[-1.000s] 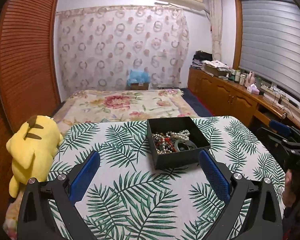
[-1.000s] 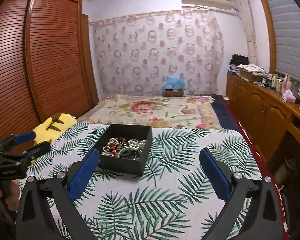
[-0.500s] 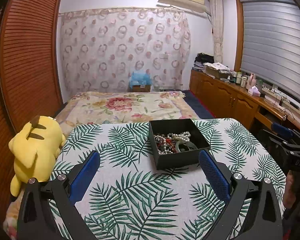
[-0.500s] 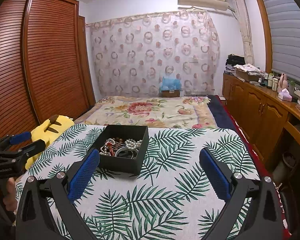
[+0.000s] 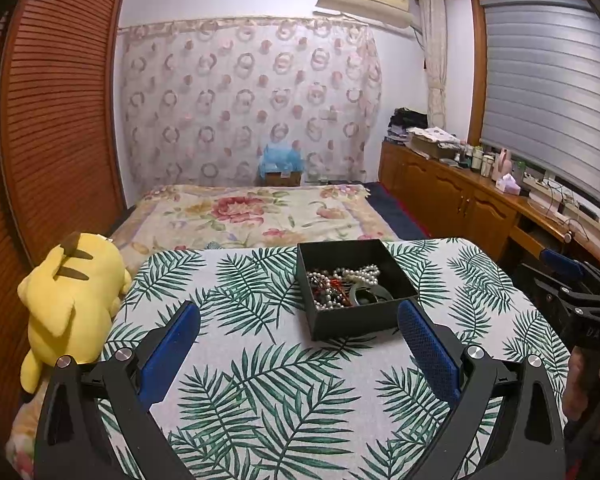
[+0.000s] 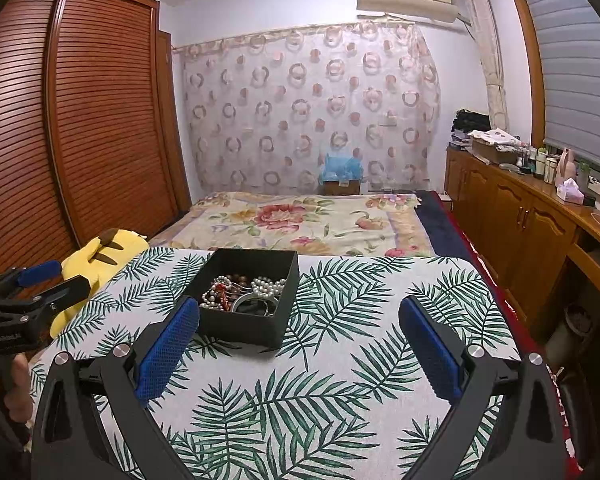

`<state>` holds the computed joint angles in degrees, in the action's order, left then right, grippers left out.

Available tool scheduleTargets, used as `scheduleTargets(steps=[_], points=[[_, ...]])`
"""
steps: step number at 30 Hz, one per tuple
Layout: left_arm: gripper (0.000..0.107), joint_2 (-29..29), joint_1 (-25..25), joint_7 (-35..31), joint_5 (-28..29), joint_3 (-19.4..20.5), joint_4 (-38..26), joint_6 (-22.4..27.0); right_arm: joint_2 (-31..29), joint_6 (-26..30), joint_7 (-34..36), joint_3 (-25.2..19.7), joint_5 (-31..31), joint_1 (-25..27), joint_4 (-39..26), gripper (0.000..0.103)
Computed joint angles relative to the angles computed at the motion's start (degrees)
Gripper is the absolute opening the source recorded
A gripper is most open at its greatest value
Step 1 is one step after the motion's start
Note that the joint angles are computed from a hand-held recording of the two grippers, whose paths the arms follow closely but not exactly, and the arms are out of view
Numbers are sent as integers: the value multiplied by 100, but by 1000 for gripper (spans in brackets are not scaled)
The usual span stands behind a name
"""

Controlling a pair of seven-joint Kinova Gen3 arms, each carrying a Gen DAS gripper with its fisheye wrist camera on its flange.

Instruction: Organize jewelry

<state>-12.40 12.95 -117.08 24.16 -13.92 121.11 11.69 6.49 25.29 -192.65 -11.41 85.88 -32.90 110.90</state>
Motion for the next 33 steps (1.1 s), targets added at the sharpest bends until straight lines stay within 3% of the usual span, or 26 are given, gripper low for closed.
scheduleTargets(steps=[13,29,33], points=[[95,-85,-195,392,-314,297,-38,22,-24,59,-59,-29,47,-26,18,101],[95,-88,-80,536,-463,211,-3,-40,-29,84,-114,-47,93,-25,33,101],[95,-121,-243,734,-608,419,-14,-20,-28,80,-122,-48,103,-21,37,101]])
